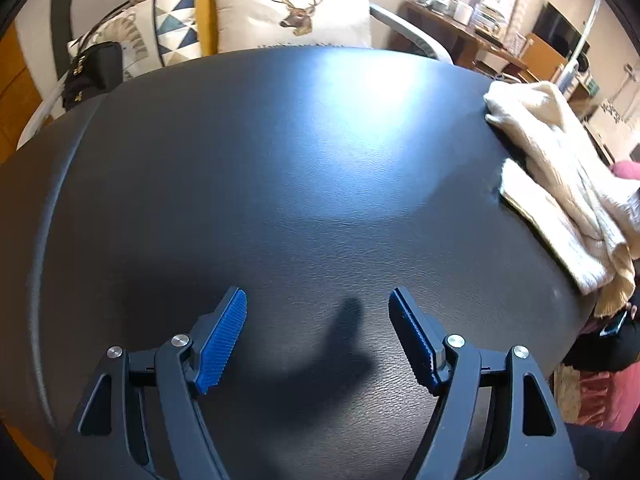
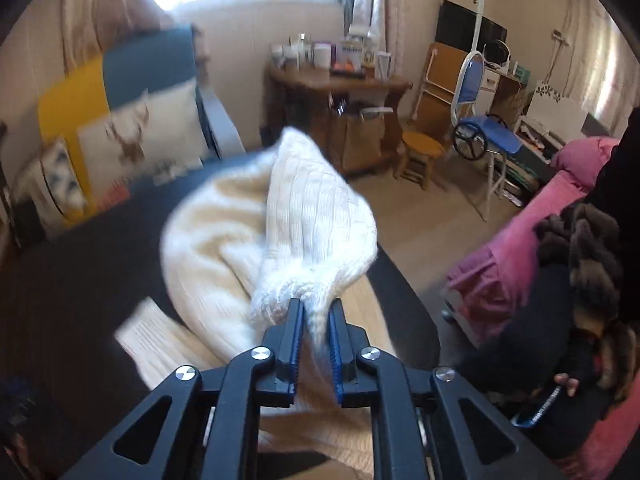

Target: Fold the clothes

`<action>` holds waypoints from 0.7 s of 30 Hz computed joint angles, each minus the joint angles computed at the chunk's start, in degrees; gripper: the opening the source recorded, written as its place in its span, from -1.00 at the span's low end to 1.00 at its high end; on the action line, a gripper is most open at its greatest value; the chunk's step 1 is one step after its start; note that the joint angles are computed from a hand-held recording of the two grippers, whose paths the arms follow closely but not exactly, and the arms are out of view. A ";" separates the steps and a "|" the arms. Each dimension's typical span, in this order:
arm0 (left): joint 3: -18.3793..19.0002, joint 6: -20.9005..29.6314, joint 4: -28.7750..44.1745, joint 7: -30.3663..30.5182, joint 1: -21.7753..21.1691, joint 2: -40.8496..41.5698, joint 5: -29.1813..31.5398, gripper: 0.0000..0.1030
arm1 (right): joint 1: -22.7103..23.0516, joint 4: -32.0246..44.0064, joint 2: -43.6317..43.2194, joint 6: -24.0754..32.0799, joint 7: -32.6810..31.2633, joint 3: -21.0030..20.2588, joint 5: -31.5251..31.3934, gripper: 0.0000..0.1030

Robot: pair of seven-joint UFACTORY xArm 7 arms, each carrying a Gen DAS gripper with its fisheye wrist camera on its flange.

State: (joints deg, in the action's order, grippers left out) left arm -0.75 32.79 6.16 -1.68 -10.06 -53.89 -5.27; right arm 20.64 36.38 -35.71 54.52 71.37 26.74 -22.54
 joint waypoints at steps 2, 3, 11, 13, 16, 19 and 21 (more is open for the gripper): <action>0.10 -1.05 0.67 0.16 -1.19 1.01 -0.54 0.49 | 0.00 -0.97 1.12 0.44 2.13 1.63 -0.28 -0.67; 0.96 -1.46 1.69 0.62 -2.59 2.41 -1.54 0.49 | -0.28 -1.05 1.17 0.18 3.33 2.65 -1.81 -0.62; 9.24 -8.65 20.10 13.18 -24.64 25.79 -20.81 0.49 | -0.53 0.07 3.20 -2.45 4.43 0.88 -8.25 -0.49; 13.38 -6.91 26.97 21.37 -32.00 32.81 -31.33 0.49 | -0.40 -2.17 0.23 -4.14 5.53 0.07 -7.64 -0.48; 15.96 0.01 37.65 27.94 -36.22 44.07 -44.39 0.49 | -0.40 -5.13 -3.93 -5.45 6.70 0.09 -6.31 -0.48; 14.63 5.30 44.90 26.16 -34.86 52.16 -48.59 0.48 | -1.18 -7.59 -6.33 -6.80 8.42 1.78 -5.91 -0.48; 13.36 7.91 49.07 23.59 -33.49 56.66 -48.30 0.48 | -2.25 -8.37 -7.33 -7.41 9.42 3.07 -6.70 -0.48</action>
State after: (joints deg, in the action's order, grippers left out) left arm 12.61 40.69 55.23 21.92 -43.56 2.77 -53.57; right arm 18.39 28.01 -43.03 47.11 80.78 29.81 -29.23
